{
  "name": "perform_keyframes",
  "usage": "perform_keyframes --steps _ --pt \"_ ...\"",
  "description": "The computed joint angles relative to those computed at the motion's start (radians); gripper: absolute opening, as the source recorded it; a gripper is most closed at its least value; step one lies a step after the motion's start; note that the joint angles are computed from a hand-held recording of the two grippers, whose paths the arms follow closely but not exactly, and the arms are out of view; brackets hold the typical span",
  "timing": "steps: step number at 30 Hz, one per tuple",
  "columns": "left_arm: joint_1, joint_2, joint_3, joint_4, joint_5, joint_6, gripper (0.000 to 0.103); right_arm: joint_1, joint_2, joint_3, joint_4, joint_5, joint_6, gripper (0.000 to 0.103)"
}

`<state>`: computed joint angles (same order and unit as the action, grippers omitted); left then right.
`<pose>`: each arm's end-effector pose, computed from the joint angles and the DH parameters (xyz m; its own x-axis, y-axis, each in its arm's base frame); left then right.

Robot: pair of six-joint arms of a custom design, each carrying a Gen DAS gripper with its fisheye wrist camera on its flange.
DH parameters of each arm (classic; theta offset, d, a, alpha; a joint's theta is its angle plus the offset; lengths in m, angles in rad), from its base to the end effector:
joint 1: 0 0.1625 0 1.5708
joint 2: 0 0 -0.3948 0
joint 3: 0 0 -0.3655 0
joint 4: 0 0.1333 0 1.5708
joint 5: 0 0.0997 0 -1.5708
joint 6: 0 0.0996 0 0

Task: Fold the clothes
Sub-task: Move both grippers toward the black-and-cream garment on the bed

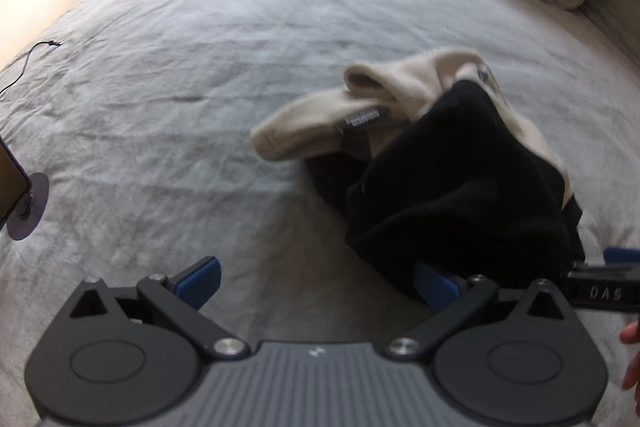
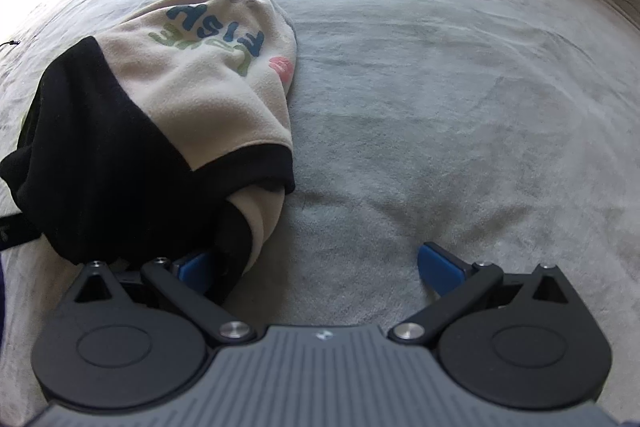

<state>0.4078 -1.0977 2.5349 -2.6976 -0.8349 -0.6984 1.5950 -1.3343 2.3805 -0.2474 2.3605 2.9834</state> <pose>-0.1969 -0.3031 0.0509 -0.6430 0.3406 -0.6859 0.6015 0.7790 -0.1771 0.0687 -0.2515 0.1102 -0.7042 0.3594 0.6124 -0.1299 0.7827 -0.6087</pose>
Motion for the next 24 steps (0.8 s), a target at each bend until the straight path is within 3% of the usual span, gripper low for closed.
perform_keyframes --steps 5,9,13,17,21,24 --pt "0.05 0.076 -0.039 0.051 -0.048 -0.004 0.103 -0.007 -0.012 0.015 -0.033 -0.011 -0.033 0.103" --pt "0.022 0.108 0.008 -0.067 -0.015 0.039 0.103 0.014 -0.001 0.041 -0.126 0.012 -0.092 0.103" --pt "0.02 0.112 0.049 -0.166 -0.015 0.078 0.103 0.025 0.002 0.033 -0.124 0.02 -0.13 0.103" --pt "0.013 0.102 0.05 -0.153 -0.015 0.082 0.103 0.061 0.024 0.01 -0.096 0.06 -0.093 0.103" --pt "-0.001 0.069 0.044 -0.09 -0.014 0.075 0.102 0.099 0.019 0.015 -0.112 0.082 -0.117 0.103" --pt "-0.037 0.06 0.068 -0.121 0.023 0.07 0.102 0.119 -0.007 0.034 -0.141 0.078 -0.135 0.103"
